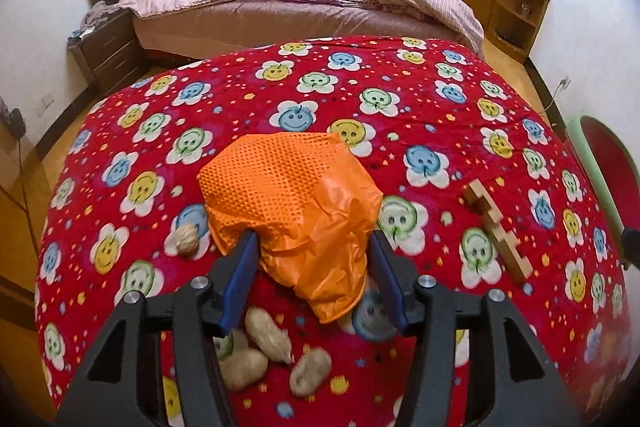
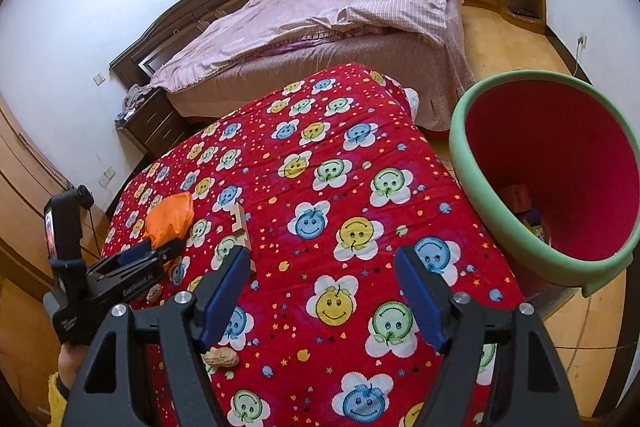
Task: Collect trash
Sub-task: 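Grasp the orange mesh bag with the left tool while the right tool grasps the wooden stick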
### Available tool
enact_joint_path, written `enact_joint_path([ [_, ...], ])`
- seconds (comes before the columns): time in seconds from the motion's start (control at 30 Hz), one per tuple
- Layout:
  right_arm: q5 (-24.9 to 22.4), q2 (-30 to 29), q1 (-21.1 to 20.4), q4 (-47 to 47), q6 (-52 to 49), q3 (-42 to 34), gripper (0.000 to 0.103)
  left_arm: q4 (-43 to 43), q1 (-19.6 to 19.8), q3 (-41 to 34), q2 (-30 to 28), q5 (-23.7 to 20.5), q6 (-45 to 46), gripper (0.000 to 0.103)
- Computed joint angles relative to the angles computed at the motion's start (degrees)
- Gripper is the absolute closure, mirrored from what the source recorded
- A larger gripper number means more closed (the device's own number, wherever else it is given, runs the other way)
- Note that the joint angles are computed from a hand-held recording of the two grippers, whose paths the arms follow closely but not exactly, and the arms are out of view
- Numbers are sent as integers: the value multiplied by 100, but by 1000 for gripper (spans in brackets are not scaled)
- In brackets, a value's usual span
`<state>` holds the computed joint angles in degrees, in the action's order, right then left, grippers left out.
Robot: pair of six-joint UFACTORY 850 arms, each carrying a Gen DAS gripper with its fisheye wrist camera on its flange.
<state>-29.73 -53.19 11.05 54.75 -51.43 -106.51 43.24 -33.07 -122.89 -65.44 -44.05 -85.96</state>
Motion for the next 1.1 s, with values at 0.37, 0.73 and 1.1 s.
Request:
enact_joint_path([
  [0.37, -175, -296, 101, -455, 402, -426, 26, 301, 83, 134, 21, 232, -350, 87],
  [0.73, -296, -443, 270, -550, 315, -600, 26, 1272, -54, 1416, 813, 874, -2106, 97],
  [1.1, -641, -731, 458, -681, 207, -890, 43, 2292, -254, 2198, 1344, 1039, -3609, 97],
])
